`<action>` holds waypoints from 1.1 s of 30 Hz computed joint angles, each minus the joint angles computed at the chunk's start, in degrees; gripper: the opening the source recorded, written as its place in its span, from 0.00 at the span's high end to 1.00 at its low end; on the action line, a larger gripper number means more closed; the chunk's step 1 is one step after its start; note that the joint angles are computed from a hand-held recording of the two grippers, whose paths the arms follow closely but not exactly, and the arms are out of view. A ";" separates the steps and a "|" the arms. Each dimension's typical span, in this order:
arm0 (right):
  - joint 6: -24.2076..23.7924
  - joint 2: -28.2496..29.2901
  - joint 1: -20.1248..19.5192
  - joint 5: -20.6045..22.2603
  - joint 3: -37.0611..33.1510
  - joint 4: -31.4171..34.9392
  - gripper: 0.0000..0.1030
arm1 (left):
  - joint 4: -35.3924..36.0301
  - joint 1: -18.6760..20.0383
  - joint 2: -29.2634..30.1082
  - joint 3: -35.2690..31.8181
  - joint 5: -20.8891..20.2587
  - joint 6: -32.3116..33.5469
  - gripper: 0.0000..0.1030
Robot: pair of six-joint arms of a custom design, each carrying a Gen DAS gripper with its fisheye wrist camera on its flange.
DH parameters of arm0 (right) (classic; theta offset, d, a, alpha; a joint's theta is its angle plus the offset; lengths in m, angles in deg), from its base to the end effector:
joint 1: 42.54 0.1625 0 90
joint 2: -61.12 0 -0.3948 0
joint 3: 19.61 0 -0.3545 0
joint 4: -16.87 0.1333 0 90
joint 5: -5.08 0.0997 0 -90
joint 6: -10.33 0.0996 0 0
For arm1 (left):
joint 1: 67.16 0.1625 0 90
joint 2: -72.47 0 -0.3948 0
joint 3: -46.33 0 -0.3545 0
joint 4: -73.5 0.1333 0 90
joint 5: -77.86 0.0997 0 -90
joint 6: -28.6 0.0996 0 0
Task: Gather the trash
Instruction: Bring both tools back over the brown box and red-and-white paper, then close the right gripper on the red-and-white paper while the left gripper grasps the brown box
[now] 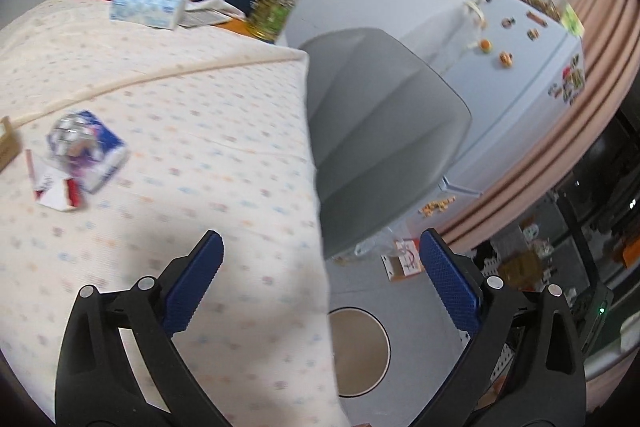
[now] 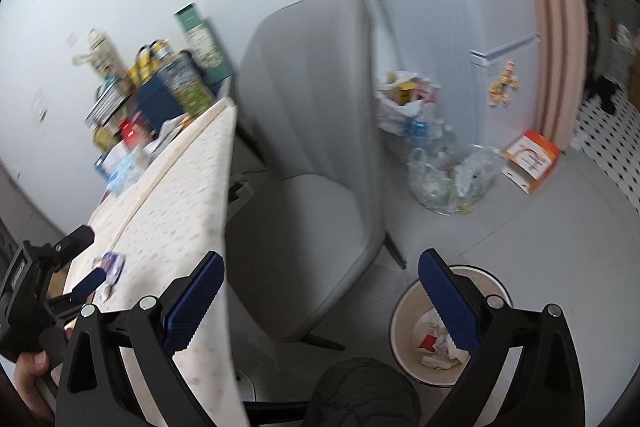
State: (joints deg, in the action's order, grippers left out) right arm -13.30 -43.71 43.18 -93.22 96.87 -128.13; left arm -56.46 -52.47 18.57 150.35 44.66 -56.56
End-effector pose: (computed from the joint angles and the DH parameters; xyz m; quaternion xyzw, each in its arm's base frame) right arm 0.0898 -0.3941 0.4693 0.1294 -0.9182 0.3413 0.1541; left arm -0.4756 -0.3486 0.1382 -0.0333 0.8766 -0.4537 0.1571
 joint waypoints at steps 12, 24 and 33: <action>2.36 4.69 9.54 -3.26 1.96 -1.31 0.07 | 18.81 -3.62 -12.66 7.31 3.40 -18.19 0.06; 4.63 10.04 17.20 -5.71 3.57 -2.37 0.07 | 43.60 -7.48 -22.81 10.02 2.99 -39.75 0.06; 6.99 14.64 22.14 -4.40 3.83 -2.90 0.07 | 59.68 -10.54 -27.86 10.26 0.14 -54.48 0.06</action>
